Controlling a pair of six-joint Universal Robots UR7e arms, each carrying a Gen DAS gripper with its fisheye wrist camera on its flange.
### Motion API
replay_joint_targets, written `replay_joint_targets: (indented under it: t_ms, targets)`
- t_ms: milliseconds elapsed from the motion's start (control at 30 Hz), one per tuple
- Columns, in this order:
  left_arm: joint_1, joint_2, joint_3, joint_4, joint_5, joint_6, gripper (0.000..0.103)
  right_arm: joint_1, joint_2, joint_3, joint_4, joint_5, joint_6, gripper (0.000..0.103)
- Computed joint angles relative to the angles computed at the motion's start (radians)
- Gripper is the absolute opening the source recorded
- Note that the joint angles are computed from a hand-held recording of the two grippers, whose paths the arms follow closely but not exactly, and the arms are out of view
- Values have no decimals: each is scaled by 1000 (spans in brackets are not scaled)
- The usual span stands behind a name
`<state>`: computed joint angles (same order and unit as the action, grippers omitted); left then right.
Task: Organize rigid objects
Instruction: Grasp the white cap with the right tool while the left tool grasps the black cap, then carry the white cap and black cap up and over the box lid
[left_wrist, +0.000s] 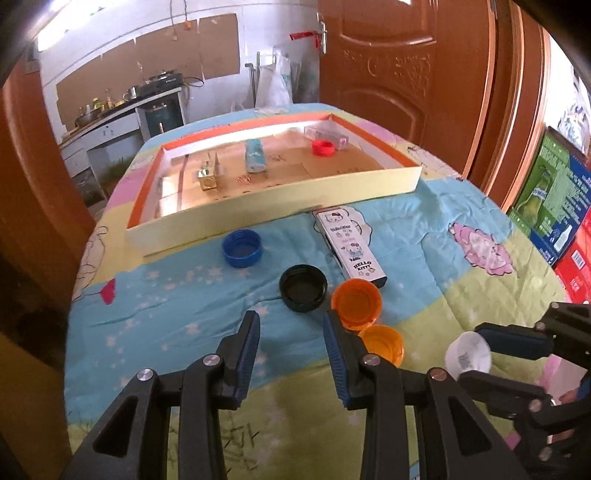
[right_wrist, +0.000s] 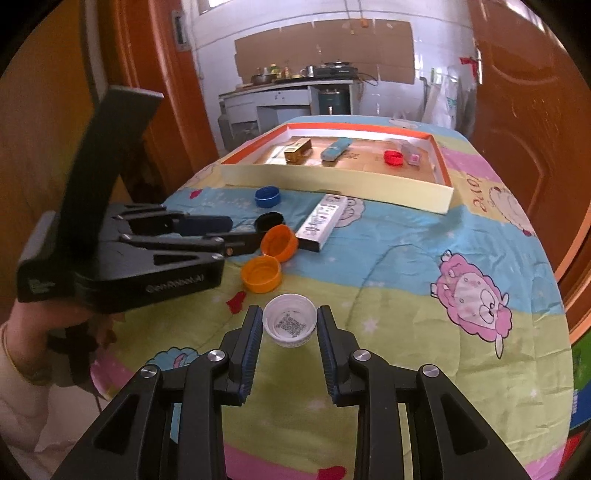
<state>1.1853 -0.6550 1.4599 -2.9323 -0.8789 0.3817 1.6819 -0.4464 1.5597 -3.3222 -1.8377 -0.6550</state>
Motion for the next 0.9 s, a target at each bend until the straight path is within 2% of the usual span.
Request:
replay_joint_targets:
  t_ms: [367, 433, 900]
  targets:
    - [-2, 72, -103, 41, 38, 1, 36, -36, -29, 12, 25, 54, 38, 31]
    - [-2, 82, -117, 42, 33, 6, 30, -37, -31, 16, 19, 56, 37, 31]
    - [-10, 49, -59, -15, 23, -20, 30, -52, -53, 30, 16, 77, 64, 31]
